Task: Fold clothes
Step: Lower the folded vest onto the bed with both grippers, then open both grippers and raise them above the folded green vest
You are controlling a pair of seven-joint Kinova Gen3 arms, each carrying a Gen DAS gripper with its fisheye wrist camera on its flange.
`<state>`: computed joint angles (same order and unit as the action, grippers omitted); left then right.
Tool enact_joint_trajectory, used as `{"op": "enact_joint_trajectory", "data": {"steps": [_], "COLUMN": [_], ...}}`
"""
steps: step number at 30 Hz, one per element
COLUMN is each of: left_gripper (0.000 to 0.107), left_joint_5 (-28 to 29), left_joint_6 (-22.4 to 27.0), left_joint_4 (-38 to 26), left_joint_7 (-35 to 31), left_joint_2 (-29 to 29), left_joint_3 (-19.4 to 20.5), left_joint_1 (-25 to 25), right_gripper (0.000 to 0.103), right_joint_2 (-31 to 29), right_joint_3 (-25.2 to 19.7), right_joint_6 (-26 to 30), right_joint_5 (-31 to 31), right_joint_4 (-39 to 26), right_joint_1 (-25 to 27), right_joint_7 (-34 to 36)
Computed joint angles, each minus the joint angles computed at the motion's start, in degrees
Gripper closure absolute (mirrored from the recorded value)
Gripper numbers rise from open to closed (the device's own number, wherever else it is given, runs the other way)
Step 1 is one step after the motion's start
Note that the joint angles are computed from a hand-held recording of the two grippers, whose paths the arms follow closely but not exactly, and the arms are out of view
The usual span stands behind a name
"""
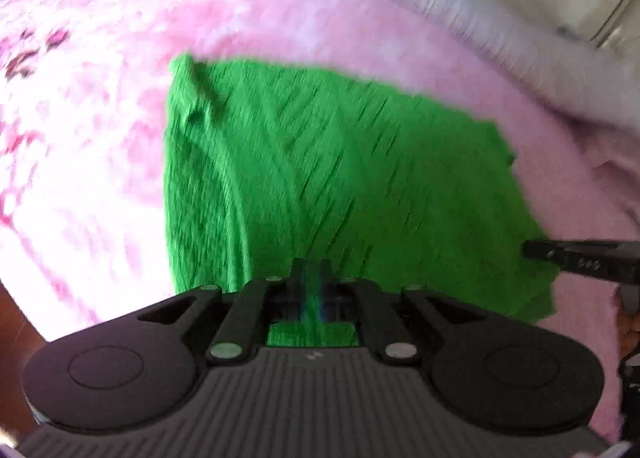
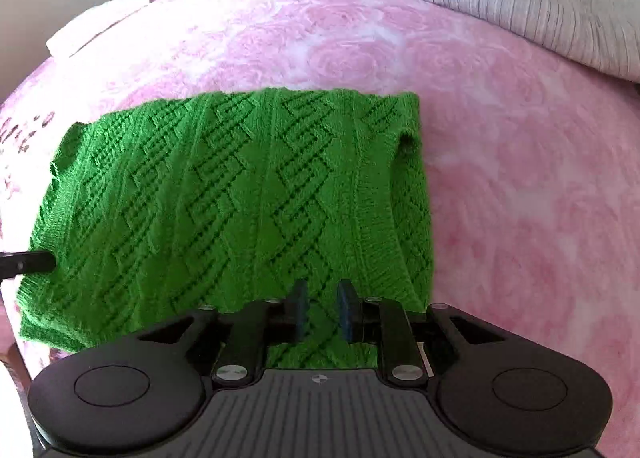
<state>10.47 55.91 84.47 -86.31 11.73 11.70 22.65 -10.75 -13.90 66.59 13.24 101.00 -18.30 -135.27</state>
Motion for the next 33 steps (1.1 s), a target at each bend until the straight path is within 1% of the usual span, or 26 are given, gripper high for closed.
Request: {"op": "enact_joint_trajectory", "data": {"steps": [2,3,4,6,9,11,12,13,15,16,17,19,21,23,25,28,33], "left_gripper": [0.105,0.105,0.105,0.104,0.102,0.096,0.091,0.088,0.087,0.086,0.085,0.079,0.078,0.078,0.074,0.07,0.069], "left_joint_5": [-3.02,-5.32,-7.65,-11.22,-13.42,-14.81,-15.92,-16.83,-18.32,-19.19,-20.09,-22.19,-24.24,-26.05,-28.11,-31.42,-34.87], "left_joint_6": [4.14,6.47,8.8,13.46,20.45,25.11,27.44,29.77,33.74,35.33,36.98,39.64,42.59,44.86,46.85,49.51,54.56], "left_joint_4": [-2.14,-3.74,-5.35,-8.66,-13.65,-17.16,-19.05,-21.02,-24.75,-26.37,-28.1,-31.11,-34.53,-37.5,-40.44,-44.54,-50.54], "left_joint_7": [4.66,6.99,9.24,11.87,15.64,18.11,19.65,20.77,22.21,22.75,23.26,24.19,25.28,26.03,26.41,26.86,26.76], "left_joint_2": [0.04,0.13,0.28,0.53,0.06,-0.54,-0.62,-0.55,-0.27,-0.12,0.09,0.45,0.9,1.16,1.43,1.87,2.77], "left_joint_3": [-2.23,-2.19,-1.27,0.28,0.69,1.04,1.25,1.55,2.16,2.36,2.54,2.62,2.53,2.33,2.03,1.43,-0.24], "left_joint_1": [3.64,4.88,5.45,6.83,9.66,11.53,12.75,13.8,15.9,16.95,18.06,20.3,22.68,24.89,27.12,30.72,35.39], "right_gripper": [0.084,0.084,0.084,0.084,0.084,0.084,0.082,0.079,0.044,0.04,0.039,0.038,0.038,0.038,0.038,0.038,0.038], "right_joint_2": [-0.23,-1.08,-1.47,-1.52,-3.01,-4.32,-4.9,-5.25,-5.43,-5.43,-5.4,-5.45,-5.58,-4.59,-4.16,-3.78,-2.52], "right_joint_3": [0.72,0.56,1.25,2.38,3.29,3.64,3.78,3.33,2.29,1.63,0.99,-0.06,-0.96,-2.6,-4.86,-7.66,-11.0], "right_joint_6": [-0.83,-0.79,0.18,3.96,9.01,12.24,13.88,15.75,19.66,21.11,22.56,25.02,27.1,30.35,33.01,36.07,39.16], "right_joint_5": [-1.48,-1.9,-3.24,-6.45,-10.38,-12.71,-13.81,-14.17,-14.43,-14.38,-14.31,-14.28,-14.31,-13.28,-11.92,-10.23,-8.27], "right_joint_4": [2.0,2.27,1.68,-0.89,-4.17,-6.32,-7.48,-9.15,-12.67,-14.2,-15.77,-18.46,-20.78,-24.03,-27.34,-31.32,-36.37], "right_joint_1": [-0.13,0.17,0.0,0.34,0.96,1.46,1.74,2.22,3.17,3.31,3.38,3.41,3.4,3.22,2.49,1.24,-0.96], "right_joint_7": [0.97,1.02,1.78,3.74,5.52,6.25,6.46,5.73,3.51,2.79,2.03,0.5,-1.06,-2.76,-4.68,-6.86,-9.32]}}
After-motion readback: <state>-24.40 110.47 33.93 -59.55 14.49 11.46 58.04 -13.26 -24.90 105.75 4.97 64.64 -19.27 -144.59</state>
